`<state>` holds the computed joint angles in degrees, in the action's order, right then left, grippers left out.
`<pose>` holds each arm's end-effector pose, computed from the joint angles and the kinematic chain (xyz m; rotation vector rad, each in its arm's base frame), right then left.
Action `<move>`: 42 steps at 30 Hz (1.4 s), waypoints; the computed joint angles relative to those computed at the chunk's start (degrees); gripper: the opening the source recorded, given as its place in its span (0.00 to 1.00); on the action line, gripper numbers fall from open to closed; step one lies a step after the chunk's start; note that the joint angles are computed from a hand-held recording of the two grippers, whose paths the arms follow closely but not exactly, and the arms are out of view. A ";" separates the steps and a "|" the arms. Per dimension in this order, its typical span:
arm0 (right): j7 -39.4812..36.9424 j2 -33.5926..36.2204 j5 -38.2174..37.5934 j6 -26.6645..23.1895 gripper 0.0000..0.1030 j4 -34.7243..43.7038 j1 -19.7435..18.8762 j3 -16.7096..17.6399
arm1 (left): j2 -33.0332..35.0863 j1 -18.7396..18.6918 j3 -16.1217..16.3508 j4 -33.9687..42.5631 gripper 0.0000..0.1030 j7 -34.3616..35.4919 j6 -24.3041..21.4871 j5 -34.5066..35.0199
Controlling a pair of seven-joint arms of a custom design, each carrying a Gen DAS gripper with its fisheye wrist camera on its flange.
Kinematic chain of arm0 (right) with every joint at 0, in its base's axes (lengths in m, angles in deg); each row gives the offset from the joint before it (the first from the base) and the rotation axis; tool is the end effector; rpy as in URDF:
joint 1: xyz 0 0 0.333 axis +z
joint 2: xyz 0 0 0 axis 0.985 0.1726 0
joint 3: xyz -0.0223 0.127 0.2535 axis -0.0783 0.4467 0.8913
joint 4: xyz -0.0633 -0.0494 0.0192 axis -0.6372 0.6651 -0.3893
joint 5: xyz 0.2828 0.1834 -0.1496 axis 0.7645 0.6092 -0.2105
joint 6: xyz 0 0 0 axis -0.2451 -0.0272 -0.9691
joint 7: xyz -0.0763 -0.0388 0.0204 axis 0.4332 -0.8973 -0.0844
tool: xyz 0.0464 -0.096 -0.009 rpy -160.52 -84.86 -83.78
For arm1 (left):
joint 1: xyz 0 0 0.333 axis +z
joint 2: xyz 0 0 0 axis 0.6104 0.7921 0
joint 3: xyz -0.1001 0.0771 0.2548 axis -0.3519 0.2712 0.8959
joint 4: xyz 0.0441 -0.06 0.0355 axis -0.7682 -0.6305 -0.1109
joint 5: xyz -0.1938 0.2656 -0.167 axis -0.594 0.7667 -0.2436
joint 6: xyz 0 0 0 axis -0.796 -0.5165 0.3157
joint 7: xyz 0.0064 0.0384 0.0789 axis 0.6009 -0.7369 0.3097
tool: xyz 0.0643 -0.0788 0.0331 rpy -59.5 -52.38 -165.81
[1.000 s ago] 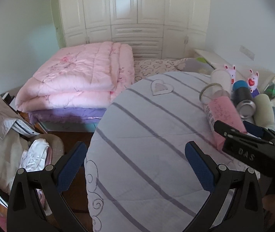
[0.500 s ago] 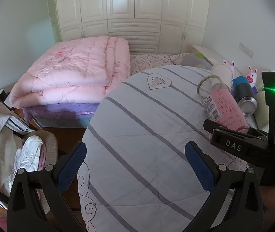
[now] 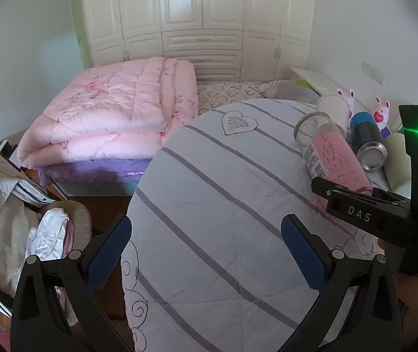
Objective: Flip cup upright
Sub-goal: 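Lift the jar with the right tool and carry it toward the left tool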
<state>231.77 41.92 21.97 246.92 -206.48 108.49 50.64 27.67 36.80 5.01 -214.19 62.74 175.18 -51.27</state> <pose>0.5472 0.2437 0.3570 -1.5912 1.9633 -0.4838 0.5237 -0.0563 0.3837 -1.6436 1.9692 -0.7728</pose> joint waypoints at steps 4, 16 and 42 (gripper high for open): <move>-1.12 -1.64 1.91 0.43 0.68 -2.11 -0.62 1.21 | -1.26 -0.56 0.42 -0.73 1.00 1.59 -0.17 -1.66; -1.54 -12.91 3.83 1.58 0.69 -16.56 -4.02 8.56 | -9.55 -12.50 9.32 -7.08 1.00 15.00 1.23 -16.66; -2.82 -41.45 14.10 5.80 0.78 -42.57 -20.74 28.22 | -20.97 -23.03 13.11 -15.71 1.00 -4.12 -6.99 -0.82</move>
<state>228.95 0.47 36.07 252.72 -249.05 87.75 78.86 6.70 13.77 18.12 -229.90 58.62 168.19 -52.09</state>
